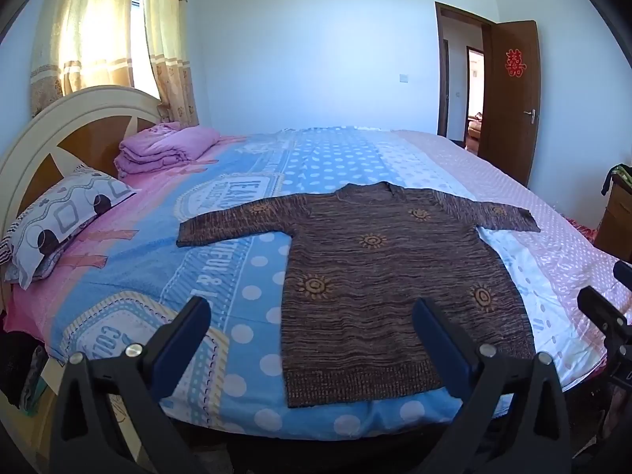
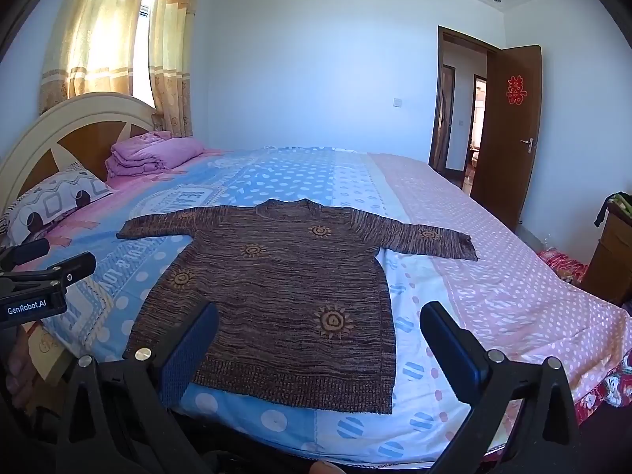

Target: Fold small clothes

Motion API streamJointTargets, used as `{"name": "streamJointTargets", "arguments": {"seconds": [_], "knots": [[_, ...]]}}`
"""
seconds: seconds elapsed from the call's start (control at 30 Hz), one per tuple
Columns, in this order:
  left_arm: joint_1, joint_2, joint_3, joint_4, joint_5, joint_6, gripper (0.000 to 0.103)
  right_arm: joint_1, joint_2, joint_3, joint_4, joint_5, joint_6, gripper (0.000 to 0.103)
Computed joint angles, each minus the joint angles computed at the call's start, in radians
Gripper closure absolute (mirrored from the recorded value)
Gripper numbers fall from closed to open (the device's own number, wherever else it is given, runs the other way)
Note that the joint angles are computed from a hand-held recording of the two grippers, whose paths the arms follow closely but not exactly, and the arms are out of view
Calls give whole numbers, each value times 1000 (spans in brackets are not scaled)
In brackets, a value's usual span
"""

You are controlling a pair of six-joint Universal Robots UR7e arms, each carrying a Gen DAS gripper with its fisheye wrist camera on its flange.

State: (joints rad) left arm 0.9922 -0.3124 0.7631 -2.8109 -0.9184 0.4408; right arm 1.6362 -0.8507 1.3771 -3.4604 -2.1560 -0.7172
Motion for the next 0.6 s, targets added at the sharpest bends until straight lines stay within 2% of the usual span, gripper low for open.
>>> {"name": "streamJointTargets", "arguments": {"seconds": [0.27, 0.6], "knots": [[2, 30, -43, 8, 27, -5, 0, -2, 2, -4, 7, -2, 13, 1], [3, 31, -45, -5, 28, 6, 0, -8, 2, -1, 13, -1, 23, 1]]}}
